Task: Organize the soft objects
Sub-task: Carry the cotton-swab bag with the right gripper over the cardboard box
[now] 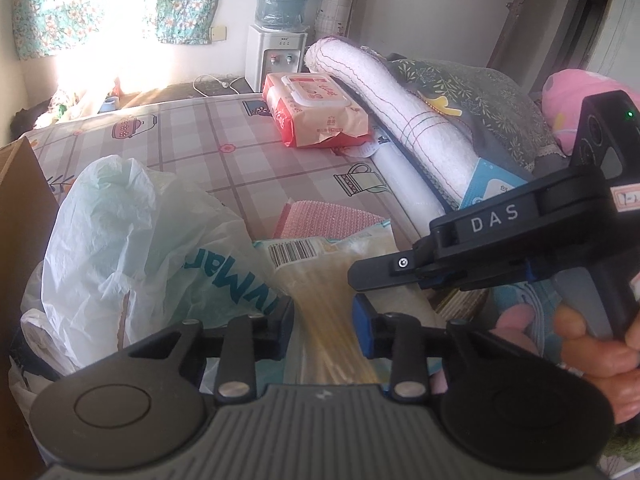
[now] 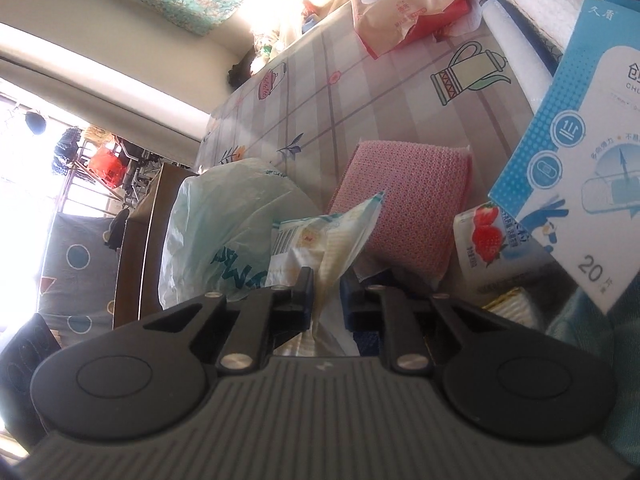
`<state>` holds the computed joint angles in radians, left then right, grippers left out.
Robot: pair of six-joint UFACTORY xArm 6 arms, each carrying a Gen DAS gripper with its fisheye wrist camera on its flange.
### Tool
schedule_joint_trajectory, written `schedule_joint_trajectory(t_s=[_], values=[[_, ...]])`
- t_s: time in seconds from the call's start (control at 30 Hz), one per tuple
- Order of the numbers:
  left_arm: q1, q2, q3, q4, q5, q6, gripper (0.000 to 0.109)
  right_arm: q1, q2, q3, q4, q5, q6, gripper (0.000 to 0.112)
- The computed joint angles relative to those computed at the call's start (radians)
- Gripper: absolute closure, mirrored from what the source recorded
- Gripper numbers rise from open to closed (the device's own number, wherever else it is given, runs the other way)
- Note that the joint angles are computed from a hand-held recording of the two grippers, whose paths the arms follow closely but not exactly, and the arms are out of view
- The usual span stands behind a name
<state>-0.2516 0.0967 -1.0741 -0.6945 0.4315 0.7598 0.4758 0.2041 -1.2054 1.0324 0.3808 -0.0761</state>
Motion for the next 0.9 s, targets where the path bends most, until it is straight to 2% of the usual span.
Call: schedule_joint_trajectory(t_s=[0.37, 0.57, 0.77, 0.9], values=[[0.007, -0.073, 0.054, -0.039, -0.014, 0.044, 0.091, 0.030, -0.065, 0.052, 0.085, -0.065, -0.072, 0.102], [0.017, -0.169, 0.110, -0.132, -0.025, 0.150, 0.093, 0.070, -0.142, 0.092, 0.087, -0.124, -0.081, 0.103], [0.044, -0.278, 0.166, -0.220, -0.053, 0.253, 0.093, 0.125, -0.180, 0.075, -0.029, -0.182, -0.005, 0.103], [0.121, -0.316, 0.155, -0.268, -0.014, 0.286, 0.094, 0.163, -0.133, -0.028, -0.129, -0.188, 0.060, 0.103]])
